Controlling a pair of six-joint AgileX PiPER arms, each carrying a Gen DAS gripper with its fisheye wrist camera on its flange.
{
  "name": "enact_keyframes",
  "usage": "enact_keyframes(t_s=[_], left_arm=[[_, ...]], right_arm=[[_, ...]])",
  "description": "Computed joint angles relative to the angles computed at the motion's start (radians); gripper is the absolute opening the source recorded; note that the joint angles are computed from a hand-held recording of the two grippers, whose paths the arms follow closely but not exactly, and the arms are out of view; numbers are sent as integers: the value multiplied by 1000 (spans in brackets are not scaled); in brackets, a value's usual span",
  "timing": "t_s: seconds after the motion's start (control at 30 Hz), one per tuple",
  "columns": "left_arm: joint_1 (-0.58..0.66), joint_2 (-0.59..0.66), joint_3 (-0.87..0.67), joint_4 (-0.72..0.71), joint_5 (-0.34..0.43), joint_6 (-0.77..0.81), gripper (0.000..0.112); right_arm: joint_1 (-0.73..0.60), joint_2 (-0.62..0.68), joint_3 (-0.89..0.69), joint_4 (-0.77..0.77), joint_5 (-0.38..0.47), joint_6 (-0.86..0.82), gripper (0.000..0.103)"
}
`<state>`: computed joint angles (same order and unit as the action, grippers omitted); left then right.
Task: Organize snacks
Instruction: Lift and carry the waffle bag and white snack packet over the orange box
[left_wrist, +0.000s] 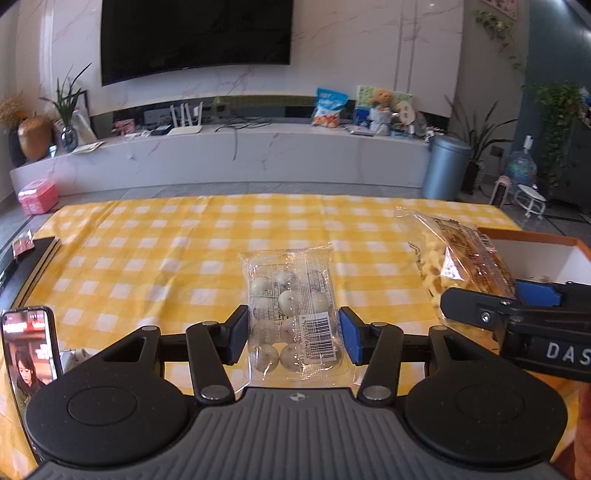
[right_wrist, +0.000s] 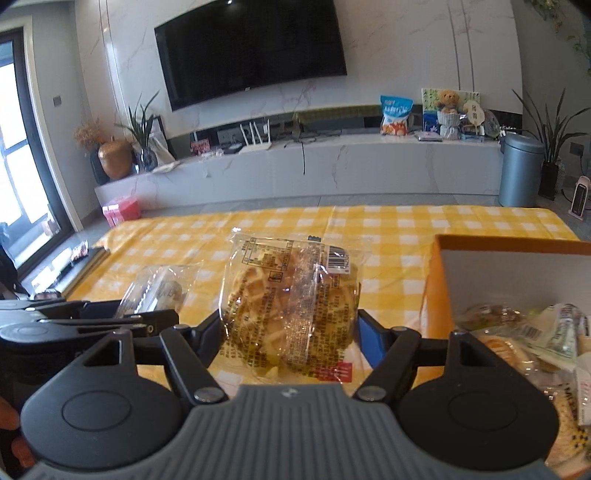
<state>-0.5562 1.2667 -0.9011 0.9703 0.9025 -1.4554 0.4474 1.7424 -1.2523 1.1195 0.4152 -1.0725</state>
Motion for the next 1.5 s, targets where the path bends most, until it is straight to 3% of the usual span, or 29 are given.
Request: enact_keyframes(t_s=[0.17, 0.37, 0.7, 0.9, 1.07, 1.27, 1.4, 1.5], left_arm=[[-110, 32, -86, 10, 64, 31, 59], [-174, 110, -191, 14, 30, 98, 59], [-122, 319, -439, -149, -183, 383, 59], [-29, 473, -621, -484, -289, 698, 59], [50, 634, -830, -801, -256, 965, 59], [75, 824, -1100, -895, -132, 1074, 59], [70, 895, -1197, -906, -76, 1096, 59], [62, 922, -1236, -885, -37, 1071, 59]], right_arm=[[-107, -101, 87, 127, 51, -116, 71], [-259, -179, 156, 206, 123, -200, 71], [-516, -179, 147, 183, 252, -263, 71], [-644, -61, -25, 21, 369, -164, 71], [-696, 84, -245, -107, 453, -46, 71], [-693, 306, -583, -314, 590, 109, 71], [-655, 423, -766, -437, 633, 154, 72], [-638, 534, -945, -478, 716, 196, 72]])
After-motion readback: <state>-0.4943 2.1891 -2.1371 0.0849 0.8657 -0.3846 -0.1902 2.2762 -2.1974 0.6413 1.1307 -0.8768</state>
